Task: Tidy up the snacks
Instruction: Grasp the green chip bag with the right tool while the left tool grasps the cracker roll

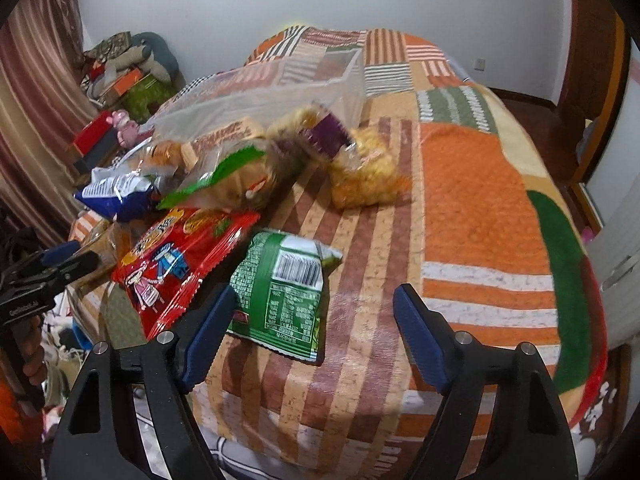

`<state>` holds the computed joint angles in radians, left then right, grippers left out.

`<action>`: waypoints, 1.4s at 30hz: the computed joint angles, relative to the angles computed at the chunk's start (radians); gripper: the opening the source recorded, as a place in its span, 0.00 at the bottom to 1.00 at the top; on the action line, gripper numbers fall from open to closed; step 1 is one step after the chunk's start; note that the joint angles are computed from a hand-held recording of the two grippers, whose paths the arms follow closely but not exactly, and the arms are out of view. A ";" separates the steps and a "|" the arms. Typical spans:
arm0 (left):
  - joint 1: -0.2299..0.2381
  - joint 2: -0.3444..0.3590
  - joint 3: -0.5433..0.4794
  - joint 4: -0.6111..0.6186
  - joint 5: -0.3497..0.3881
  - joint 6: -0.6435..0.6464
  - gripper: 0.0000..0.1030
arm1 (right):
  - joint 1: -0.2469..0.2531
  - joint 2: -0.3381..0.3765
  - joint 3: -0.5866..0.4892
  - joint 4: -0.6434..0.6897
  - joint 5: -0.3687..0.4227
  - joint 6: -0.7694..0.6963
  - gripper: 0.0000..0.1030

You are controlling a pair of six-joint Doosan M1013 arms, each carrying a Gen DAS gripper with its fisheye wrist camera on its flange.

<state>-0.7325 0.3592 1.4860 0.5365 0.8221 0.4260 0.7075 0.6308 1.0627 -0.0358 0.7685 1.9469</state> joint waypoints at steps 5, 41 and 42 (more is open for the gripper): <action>-0.009 0.013 -0.019 -0.018 0.023 0.050 0.79 | 0.003 0.005 -0.010 -0.001 0.011 -0.019 0.77; -0.020 0.006 -0.013 -0.047 -0.057 0.107 0.33 | -0.011 0.004 -0.003 0.088 -0.055 -0.018 0.38; -0.024 0.003 -0.012 -0.038 -0.059 0.097 0.32 | -0.012 -0.001 0.005 0.086 -0.062 -0.014 0.38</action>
<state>-0.7567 0.3626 1.4742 0.4990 0.7632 0.5234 0.6960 0.6299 1.0677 0.0499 0.7064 1.9330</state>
